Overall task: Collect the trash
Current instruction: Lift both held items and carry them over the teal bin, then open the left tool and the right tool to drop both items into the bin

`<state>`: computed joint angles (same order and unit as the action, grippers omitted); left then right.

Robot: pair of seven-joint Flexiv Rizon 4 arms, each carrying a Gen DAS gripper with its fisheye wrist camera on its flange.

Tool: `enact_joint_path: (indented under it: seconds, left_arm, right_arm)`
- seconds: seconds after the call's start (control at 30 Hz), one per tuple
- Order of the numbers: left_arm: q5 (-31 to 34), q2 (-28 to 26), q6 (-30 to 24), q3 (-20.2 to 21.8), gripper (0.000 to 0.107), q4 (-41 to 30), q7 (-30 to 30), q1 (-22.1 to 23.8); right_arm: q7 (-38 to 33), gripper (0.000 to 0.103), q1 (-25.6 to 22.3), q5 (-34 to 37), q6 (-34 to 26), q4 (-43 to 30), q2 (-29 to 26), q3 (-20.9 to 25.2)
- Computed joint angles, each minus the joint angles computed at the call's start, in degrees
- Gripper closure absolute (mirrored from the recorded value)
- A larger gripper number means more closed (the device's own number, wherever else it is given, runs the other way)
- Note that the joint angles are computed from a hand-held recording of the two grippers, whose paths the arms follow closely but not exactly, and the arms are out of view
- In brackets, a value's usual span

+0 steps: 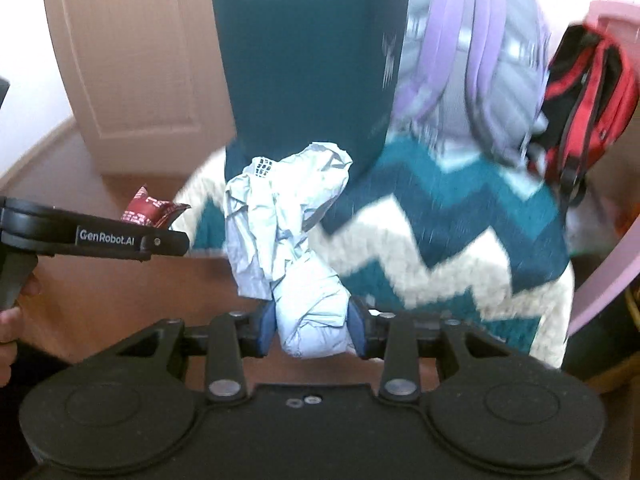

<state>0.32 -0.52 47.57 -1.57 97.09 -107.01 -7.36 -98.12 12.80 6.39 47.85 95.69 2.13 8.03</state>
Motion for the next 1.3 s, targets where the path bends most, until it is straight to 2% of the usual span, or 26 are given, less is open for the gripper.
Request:
enact_joint_path:
  seconds: [0.3,0.53,0.7,0.83,0.97,1.13,1.23,1.27,1.3]
  left_arm:
    - [1.48,-1.22,3.84,-0.18,0.07,-10.62,2.68,1.36]
    - [1.51,-6.44,3.27,-0.01,0.07,-22.84,4.83,1.93]
    - [1.0,-12.2,1.79,0.34,0.07,-33.13,7.67,1.96]
    - [0.69,-17.87,-0.76,0.86,0.07,-42.28,9.39,1.61]
    - [-0.35,-24.43,-5.75,1.69,0.07,-52.84,9.93,1.66]
    - [-0.64,-31.8,-12.75,3.0,0.07,-64.45,10.02,2.2]
    - [-1.01,-38.45,-19.36,3.66,0.07,-75.79,9.45,2.68]
    - [-2.85,-41.3,-21.76,5.84,0.07,-80.45,9.62,2.44]
    - [-6.76,-44.33,-23.94,9.88,0.07,-85.12,10.09,2.18]
  right_arm:
    - [0.49,0.067,0.95,0.1,2.5,-12.15,-3.17,-0.54]
    - [2.21,0.068,1.39,-0.92,3.05,-24.08,-9.9,-0.35]
    - [4.66,0.068,2.23,-3.2,2.15,-33.09,-15.69,-0.19]
    - [6.11,0.068,2.96,-4.69,-0.06,-41.18,-21.32,-0.18]
    - [6.21,0.068,4.03,-6.79,-3.02,-48.25,-26.53,-0.49]
    - [5.87,0.067,4.79,-7.77,-7.41,-56.11,-32.57,-0.81]
    - [5.82,0.067,5.27,-8.16,-10.51,-60.83,-36.06,-1.25]
    - [5.86,0.067,5.45,-8.28,-11.57,-62.28,-37.11,-1.42]
    - [5.96,0.067,5.63,-8.41,-13.01,-64.3,-38.42,-1.59]
